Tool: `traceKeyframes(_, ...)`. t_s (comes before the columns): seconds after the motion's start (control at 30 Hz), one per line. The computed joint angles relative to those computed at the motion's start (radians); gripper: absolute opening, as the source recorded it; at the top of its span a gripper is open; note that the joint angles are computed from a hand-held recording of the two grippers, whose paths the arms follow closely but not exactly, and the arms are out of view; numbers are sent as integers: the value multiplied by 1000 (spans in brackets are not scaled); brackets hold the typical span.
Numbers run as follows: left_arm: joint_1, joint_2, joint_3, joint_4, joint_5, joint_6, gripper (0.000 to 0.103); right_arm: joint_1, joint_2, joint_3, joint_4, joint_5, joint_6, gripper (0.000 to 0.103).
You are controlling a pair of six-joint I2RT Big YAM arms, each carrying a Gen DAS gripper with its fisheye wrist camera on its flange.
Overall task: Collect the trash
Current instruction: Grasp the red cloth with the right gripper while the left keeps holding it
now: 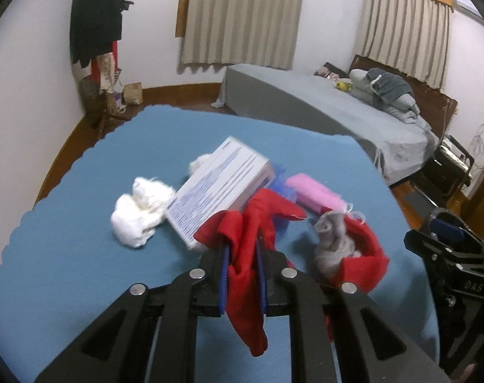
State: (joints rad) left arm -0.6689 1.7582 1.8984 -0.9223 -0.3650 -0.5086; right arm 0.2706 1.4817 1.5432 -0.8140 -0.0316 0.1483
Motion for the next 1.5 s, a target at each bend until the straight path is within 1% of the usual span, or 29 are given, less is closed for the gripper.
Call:
traceKeyframes(0.13,4,-15,-39,1,10,0,15,24,15,-1,-15,-6,-14,97)
traceKeyframes(0.27,2,-12,-43,0,12,-1,15,34,30,-1,-23,-12,-28,96)
traceKeyframes(0.33,0,-5,-32,-6,13,0,15,33,43,4,-29,-19,-30,93)
traceKeyframes(0.4,2,-3,-33,-7,20,2,15,33,58,13,-37,-30,-31,84)
traceKeyframes(0.43,4,2,-29,-10,27,2,15,30,64,16,-43,-46,-33,82)
traceKeyframes(0.47,5,6,-27,-12,30,2,15,28,69,20,-48,-58,-35,78)
traceKeyframes(0.5,2,9,-26,-13,29,-2,15,27,74,26,-57,-68,-39,68)
traceKeyframes(0.53,2,11,-26,-10,33,-2,16,23,79,33,-69,-91,-47,62)
traceKeyframes(0.6,3,17,-18,-11,39,2,21,16,84,43,-85,-140,-60,41)
traceKeyframes(0.63,4,21,-14,-12,40,7,28,12,83,45,-93,-157,-66,35)
traceKeyframes(0.67,8,20,-16,-9,45,13,35,10,83,48,-98,-165,-69,24)
traceKeyframes(0.7,9,26,-9,-10,50,16,38,10,79,48,-99,-168,-70,19)
traceKeyframes(0.77,10,34,-2,-12,54,21,47,4,68,44,-96,-181,-74,16)
traceKeyframes(0.83,12,50,18,-20,59,25,51,0,58,42,-94,-185,-76,16)
traceKeyframes(0.93,15,77,50,-41,65,22,52,-6,50,45,-94,-187,-72,15)
traceKeyframes(0.97,18,88,63,-53,73,18,50,-9,47,45,-94,-186,-72,14)
traceKeyframes(1.0,21,96,71,-60,83,15,44,-8,47,49,-94,-185,-69,14)
traceKeyframes(1.03,24,107,83,-70,95,12,30,-10,43,49,-93,-185,-66,14)
traceKeyframes(1.07,25,118,97,-83,106,9,23,-14,39,49,-93,-187,-67,14)
traceKeyframes(1.1,26,120,100,-83,109,8,21,-15,35,49,-92,-186,-66,14)
traceKeyframes(1.13,25,120,100,-78,108,8,16,-17,30,50,-91,-186,-66,14)
traceKeyframes(1.23,20,109,88,-59,94,11,13,-21,20,55,-87,-188,-66,13)
traceKeyframes(1.33,13,84,68,-34,81,5,13,-23,3,52,-80,-188,-69,13)
traceKeyframes(1.5,-6,41,66,-10,41,21,13,-26,-18,64,-82,-200,-76,12)
